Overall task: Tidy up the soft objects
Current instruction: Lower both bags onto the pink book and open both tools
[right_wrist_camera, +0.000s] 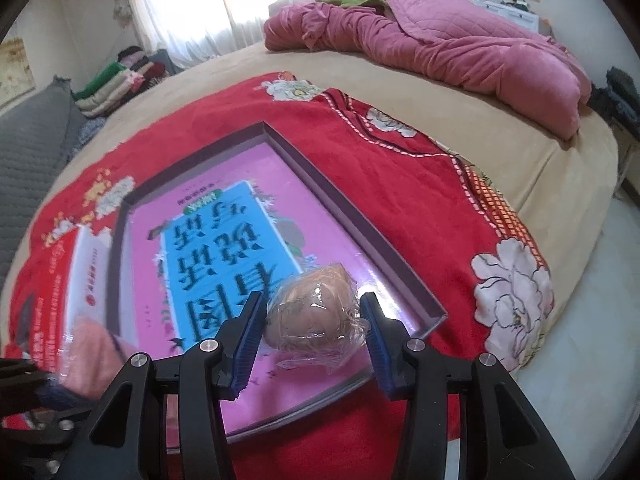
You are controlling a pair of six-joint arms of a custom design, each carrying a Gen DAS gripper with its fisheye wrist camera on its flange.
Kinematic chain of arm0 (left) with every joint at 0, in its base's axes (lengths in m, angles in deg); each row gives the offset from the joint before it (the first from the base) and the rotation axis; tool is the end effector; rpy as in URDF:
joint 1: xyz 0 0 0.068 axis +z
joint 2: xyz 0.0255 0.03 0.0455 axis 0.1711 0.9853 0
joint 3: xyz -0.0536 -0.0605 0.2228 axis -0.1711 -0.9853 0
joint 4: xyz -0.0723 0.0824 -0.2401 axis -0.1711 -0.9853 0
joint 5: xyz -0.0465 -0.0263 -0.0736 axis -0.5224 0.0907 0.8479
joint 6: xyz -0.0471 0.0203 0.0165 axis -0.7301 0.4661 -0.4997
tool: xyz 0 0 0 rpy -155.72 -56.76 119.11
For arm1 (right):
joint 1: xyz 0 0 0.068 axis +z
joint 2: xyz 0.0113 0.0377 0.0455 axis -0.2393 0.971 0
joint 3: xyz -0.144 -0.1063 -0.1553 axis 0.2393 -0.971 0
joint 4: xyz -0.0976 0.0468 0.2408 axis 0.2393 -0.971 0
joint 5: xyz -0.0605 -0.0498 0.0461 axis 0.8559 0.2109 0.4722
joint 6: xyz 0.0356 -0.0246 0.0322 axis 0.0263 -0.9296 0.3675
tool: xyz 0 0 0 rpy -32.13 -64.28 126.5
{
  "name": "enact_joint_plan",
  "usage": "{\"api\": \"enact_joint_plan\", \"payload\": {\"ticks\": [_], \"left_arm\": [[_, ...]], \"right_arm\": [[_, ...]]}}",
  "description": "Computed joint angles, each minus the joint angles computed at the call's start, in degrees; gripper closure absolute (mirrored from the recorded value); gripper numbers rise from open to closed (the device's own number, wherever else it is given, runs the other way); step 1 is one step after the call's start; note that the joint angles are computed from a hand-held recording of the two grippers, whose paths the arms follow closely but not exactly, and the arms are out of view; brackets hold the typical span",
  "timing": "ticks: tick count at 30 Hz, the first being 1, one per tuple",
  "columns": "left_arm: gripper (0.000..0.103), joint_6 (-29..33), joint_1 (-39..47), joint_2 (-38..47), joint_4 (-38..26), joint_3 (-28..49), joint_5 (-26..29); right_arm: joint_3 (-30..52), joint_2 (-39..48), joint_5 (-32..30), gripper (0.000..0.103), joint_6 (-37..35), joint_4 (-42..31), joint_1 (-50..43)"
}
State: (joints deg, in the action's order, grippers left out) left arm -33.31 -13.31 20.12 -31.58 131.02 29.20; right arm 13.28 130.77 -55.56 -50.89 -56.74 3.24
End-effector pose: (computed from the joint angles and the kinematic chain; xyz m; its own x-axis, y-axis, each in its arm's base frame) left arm 0.3207 -0.1435 0.2416 -0.9007 0.2654 -0.3441 0.3454 0.9177 -0.1962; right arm 0.3109 0.0893 0.2125 -0.8076 0.1540 -0.5693 0.1265 0.9881 0.0879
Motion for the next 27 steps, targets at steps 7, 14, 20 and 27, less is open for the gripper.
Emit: {"api": "enact_joint_plan", "payload": {"ticks": [7, 14, 20, 27], "left_arm": [[0.059, 0.0, -0.1, -0.7, 0.2, 0.1, -0.5], [0.044, -0.6, 0.6, -1.9, 0.1, -0.6, -1.1], [0.041, -0.1, 0.8, -4.0, 0.0, -2.3, -0.4], [0.033, 0.7, -1.0, -6.9, -0.2, -5.0, -0.6]], "right_arm": [[-0.6, -0.2, 0.3, 0.052, 0.9, 0.3, -0.9], [-1.0, -1.2, 0.6, 0.046, 1.3, -0.6, -0.9], [-1.2, -2.6, 1.7, 0.044, 1.3, -1.1, -0.6], [-1.6, -4.5, 1.6, 0.044, 2.3, -2.1, -1.9]]}}
